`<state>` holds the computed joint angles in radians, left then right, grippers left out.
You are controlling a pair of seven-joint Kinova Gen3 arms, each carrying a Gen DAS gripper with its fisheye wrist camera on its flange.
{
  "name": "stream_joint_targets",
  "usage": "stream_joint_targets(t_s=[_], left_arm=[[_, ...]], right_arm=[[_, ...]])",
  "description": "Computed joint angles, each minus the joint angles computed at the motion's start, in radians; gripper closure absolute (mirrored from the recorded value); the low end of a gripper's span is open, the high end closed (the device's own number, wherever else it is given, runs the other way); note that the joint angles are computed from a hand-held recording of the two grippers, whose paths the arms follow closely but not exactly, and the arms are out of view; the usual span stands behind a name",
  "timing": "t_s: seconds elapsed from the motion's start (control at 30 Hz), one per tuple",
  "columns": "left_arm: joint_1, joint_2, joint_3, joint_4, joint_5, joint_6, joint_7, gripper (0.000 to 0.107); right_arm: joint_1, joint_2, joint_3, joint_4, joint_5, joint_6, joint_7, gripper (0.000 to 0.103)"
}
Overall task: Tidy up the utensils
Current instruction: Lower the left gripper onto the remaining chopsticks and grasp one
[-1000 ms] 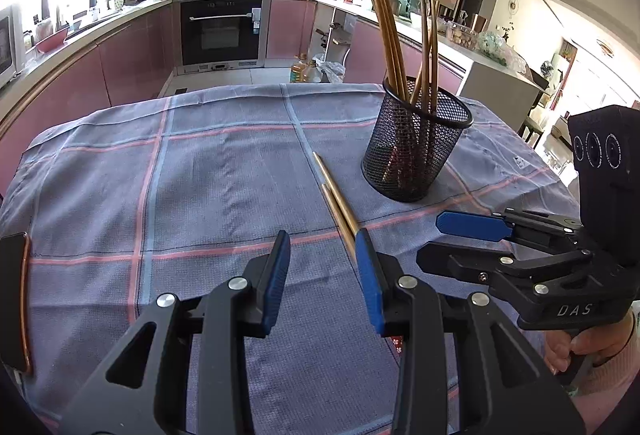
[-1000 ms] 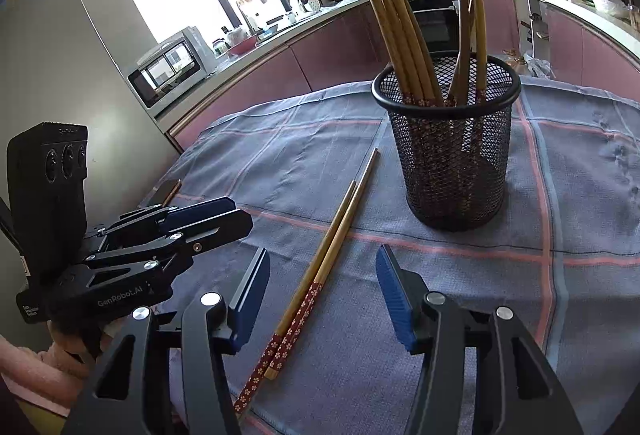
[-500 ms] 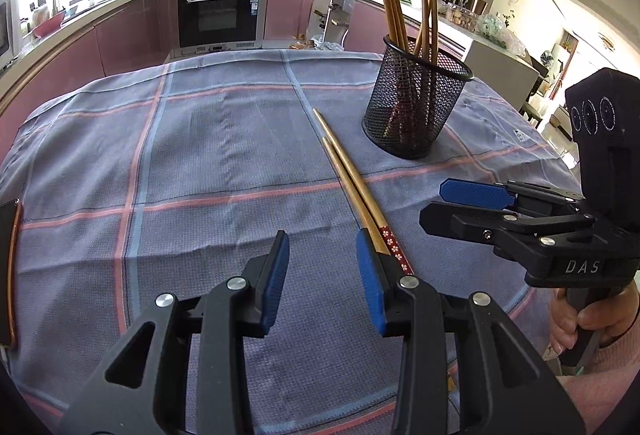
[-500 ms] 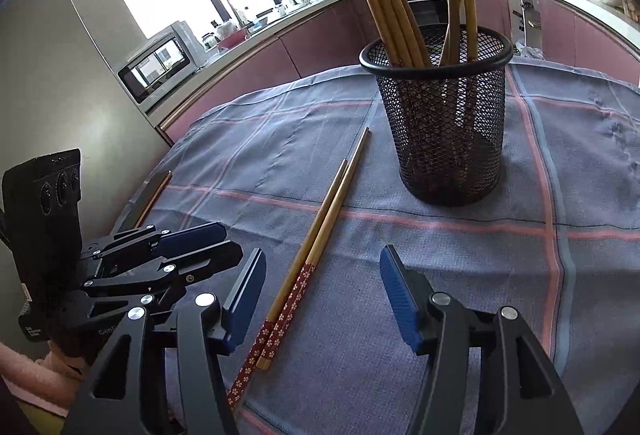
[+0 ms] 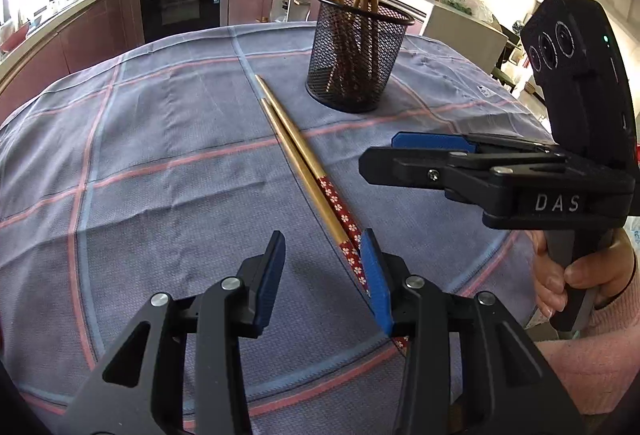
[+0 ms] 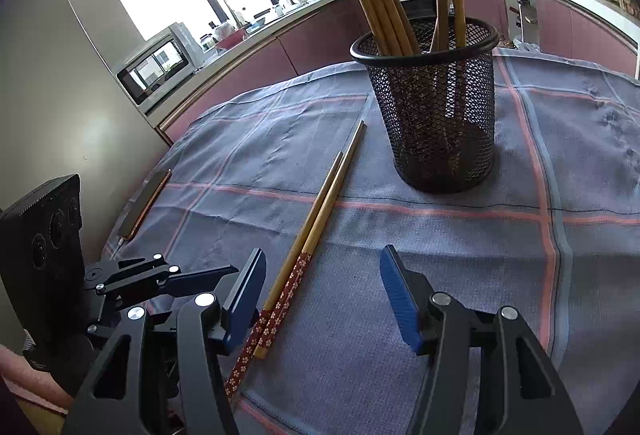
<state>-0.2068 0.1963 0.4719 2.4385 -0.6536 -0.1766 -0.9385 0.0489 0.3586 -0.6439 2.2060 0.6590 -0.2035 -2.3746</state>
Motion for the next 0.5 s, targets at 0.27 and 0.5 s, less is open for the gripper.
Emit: stream_joint_targets(t_s=[0.27,0.5], left_arm=[[0.124,-0.001,-0.097,0.002,0.128,0.011,-0.112,0.071],[0.128,0.000,-0.111,-0.005,0.202,0.026,-0.161,0.074]], right_arm=[[0.000,-0.001,0.003,0.006,0.016,-0.007,-0.008,0.046],[-0.016,0.001,-0.004,-0.019,0.020,0.031,0.000,0.046]])
